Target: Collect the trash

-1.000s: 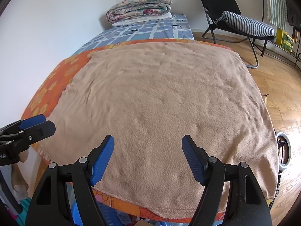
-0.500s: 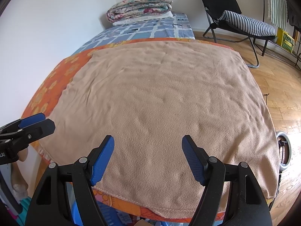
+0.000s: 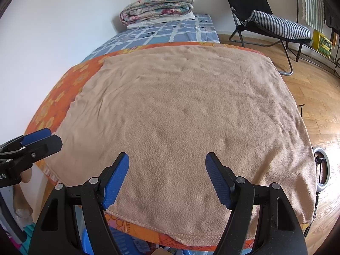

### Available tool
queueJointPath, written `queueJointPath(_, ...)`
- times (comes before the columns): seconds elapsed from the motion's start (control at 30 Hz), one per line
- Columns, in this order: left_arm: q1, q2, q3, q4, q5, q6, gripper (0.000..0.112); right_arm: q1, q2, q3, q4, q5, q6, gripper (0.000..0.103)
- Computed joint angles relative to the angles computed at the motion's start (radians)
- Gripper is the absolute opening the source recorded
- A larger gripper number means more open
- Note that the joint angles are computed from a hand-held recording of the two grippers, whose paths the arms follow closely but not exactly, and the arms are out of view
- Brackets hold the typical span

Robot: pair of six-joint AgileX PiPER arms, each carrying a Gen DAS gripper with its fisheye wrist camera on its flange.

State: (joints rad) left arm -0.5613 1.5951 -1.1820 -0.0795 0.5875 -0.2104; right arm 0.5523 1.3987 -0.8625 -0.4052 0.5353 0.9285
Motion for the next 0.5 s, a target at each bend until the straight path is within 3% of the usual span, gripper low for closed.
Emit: queueJointPath(0.5, -0.002, -0.002, 0.002, 0.004, -0.001, -0.005, 0.087, 0.0, 0.002, -0.003, 0.002, 0.002, 0.0, 0.074)
